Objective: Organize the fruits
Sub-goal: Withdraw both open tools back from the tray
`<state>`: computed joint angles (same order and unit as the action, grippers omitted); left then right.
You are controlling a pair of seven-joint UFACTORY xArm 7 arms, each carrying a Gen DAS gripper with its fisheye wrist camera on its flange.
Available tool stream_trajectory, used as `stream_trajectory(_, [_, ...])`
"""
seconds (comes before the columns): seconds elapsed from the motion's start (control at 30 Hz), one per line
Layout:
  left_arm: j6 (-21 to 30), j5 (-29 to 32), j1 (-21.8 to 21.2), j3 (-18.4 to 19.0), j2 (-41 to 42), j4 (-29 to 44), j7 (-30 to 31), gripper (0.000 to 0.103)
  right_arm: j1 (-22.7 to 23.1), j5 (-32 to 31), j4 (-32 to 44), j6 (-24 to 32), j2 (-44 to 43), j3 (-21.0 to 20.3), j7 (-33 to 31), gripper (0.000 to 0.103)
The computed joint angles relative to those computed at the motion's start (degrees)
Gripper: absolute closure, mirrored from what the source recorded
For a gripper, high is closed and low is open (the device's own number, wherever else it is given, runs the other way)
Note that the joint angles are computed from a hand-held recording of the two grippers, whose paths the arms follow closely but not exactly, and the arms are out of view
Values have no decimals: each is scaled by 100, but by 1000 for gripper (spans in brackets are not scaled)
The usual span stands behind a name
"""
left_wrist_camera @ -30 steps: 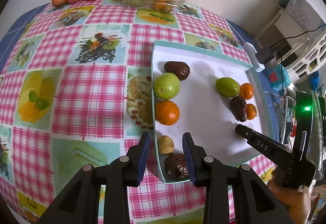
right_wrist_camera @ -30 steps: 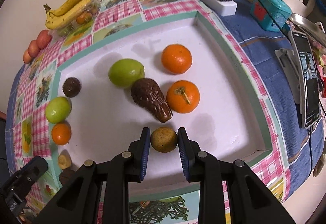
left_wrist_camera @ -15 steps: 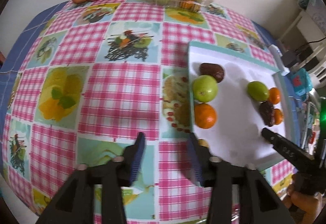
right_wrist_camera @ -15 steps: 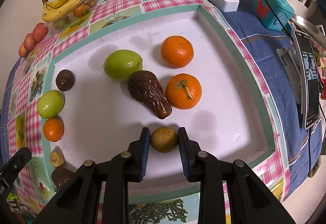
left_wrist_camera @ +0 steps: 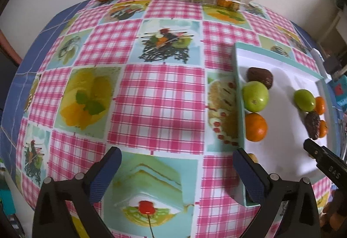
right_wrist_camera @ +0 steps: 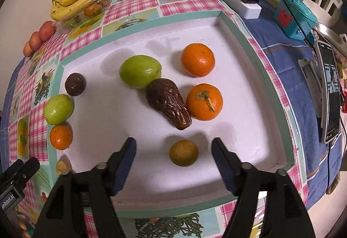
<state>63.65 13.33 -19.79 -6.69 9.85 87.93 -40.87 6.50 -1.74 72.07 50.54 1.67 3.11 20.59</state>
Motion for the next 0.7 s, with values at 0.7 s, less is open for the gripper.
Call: stream_trajectory(0.7, [-278,527,36,47,-92,-128,-42,0,228,-447,-114,-433,-103,117,-57,5])
